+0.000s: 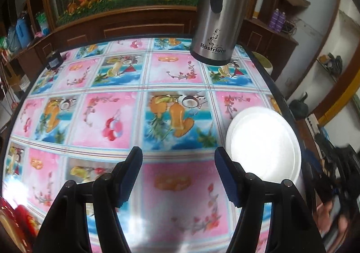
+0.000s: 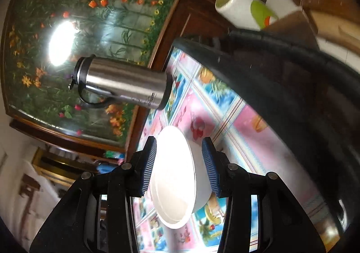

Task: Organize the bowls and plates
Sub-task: 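Move both tools over to the white plate on the table, then grasp the white plate rim with the left tool while the right tool grips its other side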

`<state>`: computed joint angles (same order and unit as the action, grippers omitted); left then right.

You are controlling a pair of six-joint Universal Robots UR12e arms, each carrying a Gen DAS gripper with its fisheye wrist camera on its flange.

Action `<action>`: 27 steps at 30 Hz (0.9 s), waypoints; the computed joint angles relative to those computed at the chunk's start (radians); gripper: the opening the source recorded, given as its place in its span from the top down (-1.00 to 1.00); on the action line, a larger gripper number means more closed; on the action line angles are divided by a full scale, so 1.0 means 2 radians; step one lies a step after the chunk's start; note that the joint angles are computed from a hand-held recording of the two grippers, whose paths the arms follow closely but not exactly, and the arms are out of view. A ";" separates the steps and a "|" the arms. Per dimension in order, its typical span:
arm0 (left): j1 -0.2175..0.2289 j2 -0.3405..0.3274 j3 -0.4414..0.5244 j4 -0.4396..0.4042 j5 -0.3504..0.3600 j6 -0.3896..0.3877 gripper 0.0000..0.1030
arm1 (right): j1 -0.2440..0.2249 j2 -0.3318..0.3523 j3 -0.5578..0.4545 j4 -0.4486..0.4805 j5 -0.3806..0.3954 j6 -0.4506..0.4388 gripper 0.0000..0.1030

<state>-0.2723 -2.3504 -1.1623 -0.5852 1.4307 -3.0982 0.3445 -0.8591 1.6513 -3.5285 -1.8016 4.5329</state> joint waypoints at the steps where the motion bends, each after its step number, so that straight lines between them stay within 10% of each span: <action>1: -0.001 -0.004 0.006 -0.006 -0.001 -0.006 -0.30 | -0.001 0.000 0.000 0.000 0.005 -0.002 0.19; 27: -0.006 -0.027 0.042 -0.084 -0.098 -0.051 -0.30 | -0.008 0.008 -0.007 0.021 0.060 0.014 0.19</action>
